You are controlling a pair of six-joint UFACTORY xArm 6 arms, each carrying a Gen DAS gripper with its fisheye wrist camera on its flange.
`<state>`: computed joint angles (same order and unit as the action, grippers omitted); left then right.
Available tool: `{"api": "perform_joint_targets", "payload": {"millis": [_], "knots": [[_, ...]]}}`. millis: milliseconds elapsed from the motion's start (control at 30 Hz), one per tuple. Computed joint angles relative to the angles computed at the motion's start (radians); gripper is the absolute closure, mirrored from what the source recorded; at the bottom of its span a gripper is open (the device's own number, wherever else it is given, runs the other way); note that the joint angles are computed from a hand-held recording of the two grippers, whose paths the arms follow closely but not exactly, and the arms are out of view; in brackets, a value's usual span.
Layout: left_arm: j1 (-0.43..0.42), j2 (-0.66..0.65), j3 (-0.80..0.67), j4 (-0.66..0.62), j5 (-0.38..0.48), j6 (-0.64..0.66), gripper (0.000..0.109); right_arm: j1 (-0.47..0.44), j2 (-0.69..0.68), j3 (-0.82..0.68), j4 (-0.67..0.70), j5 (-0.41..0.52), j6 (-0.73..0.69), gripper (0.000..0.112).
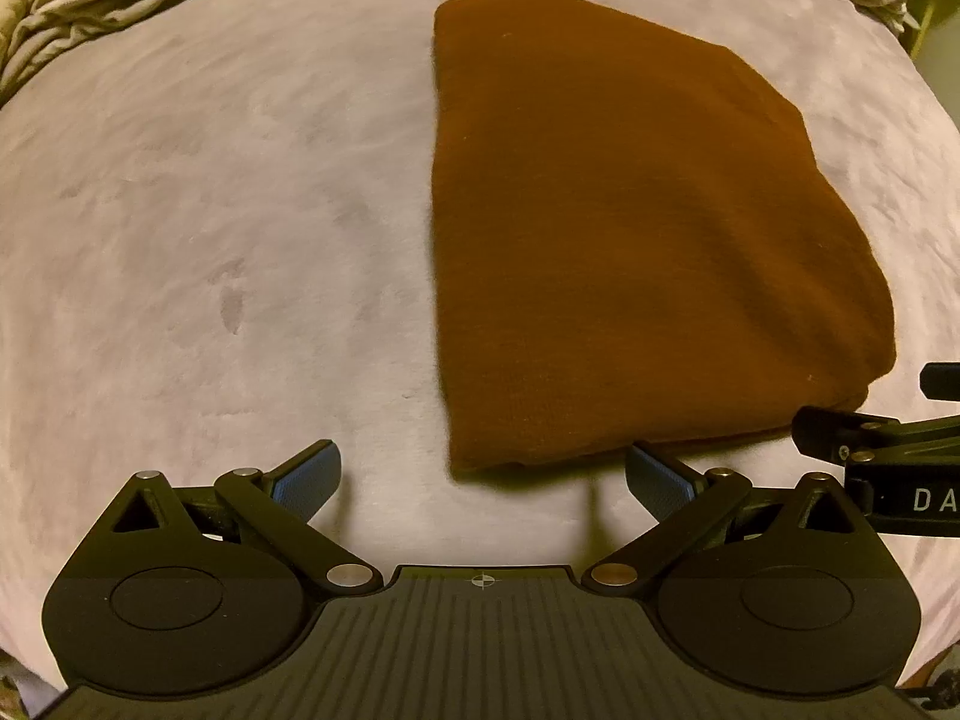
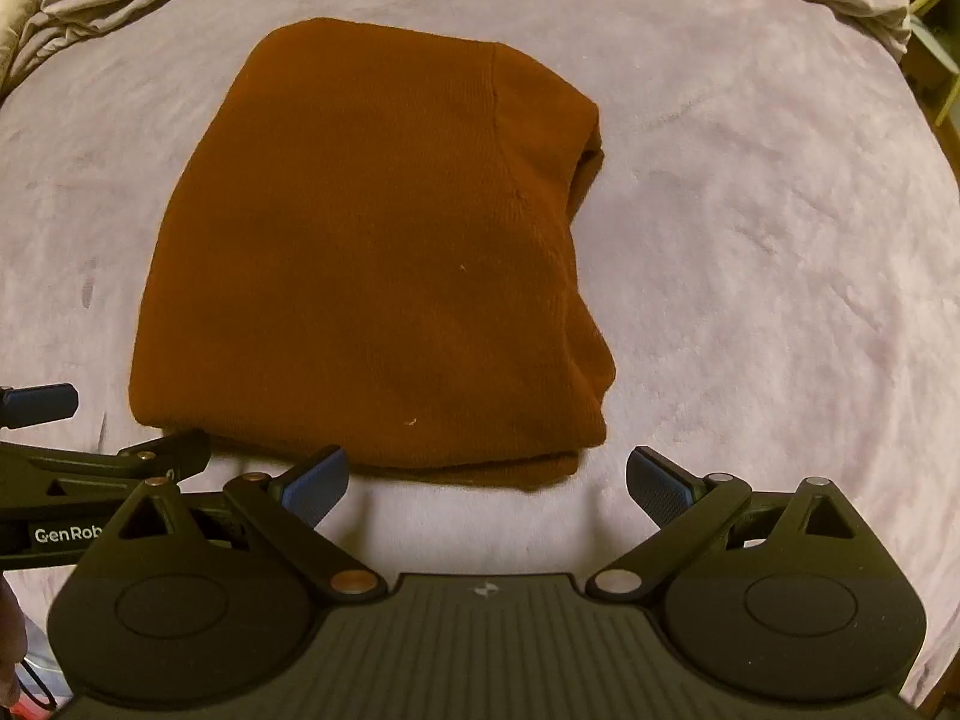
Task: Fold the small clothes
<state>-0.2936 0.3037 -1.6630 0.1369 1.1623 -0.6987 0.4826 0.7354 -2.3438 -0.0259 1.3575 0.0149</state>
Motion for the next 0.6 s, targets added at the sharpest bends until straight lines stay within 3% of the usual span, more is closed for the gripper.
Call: {"api": "perform_joint_targets", "payload": {"millis": [600], "knots": [[-0.009, 0.005, -0.008, -0.002, 0.006, 0.006, 0.006, -0.006, -0.002, 0.003, 0.004, 0.010, 0.007, 0.013]]}}
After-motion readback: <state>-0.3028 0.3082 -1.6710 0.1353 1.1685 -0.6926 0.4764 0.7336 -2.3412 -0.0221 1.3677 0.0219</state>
